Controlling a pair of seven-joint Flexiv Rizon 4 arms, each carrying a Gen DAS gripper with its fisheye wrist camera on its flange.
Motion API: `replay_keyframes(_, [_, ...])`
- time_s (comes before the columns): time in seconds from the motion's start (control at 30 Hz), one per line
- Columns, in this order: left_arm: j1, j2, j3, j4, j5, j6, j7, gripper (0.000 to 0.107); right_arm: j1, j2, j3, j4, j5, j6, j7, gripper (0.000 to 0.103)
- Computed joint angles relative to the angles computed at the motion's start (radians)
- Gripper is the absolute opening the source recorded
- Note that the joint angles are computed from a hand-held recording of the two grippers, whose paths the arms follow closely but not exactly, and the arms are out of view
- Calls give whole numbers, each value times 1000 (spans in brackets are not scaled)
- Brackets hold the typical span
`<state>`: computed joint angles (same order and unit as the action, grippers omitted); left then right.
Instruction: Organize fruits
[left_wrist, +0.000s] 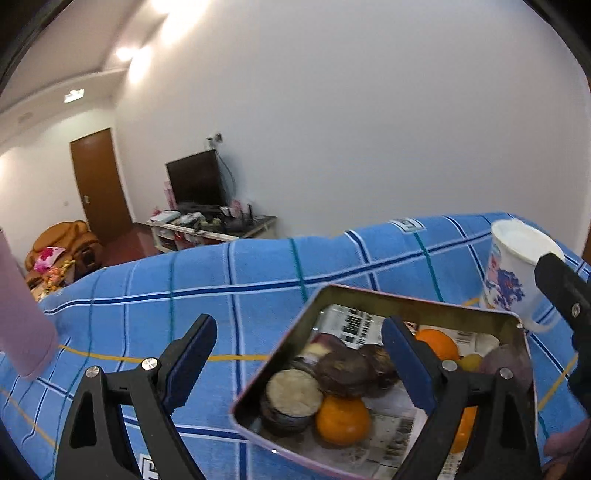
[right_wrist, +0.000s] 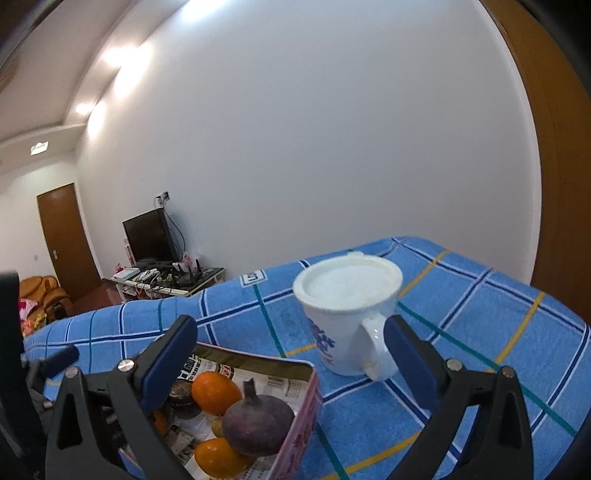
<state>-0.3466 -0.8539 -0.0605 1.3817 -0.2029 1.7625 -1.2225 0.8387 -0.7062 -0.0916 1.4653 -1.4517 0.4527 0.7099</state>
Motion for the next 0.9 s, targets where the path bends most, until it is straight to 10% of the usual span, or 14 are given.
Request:
replay_keyframes(0.2, [-9, 8, 37, 29, -25, -24, -29, 92, 38, -39, -21, -46, -22, -53, -98, 103])
replay_keyframes(0.9, [238, 140, -205, 353, 217, 266, -84, 92, 164, -50, -2, -52, 11, -312, -153, 103])
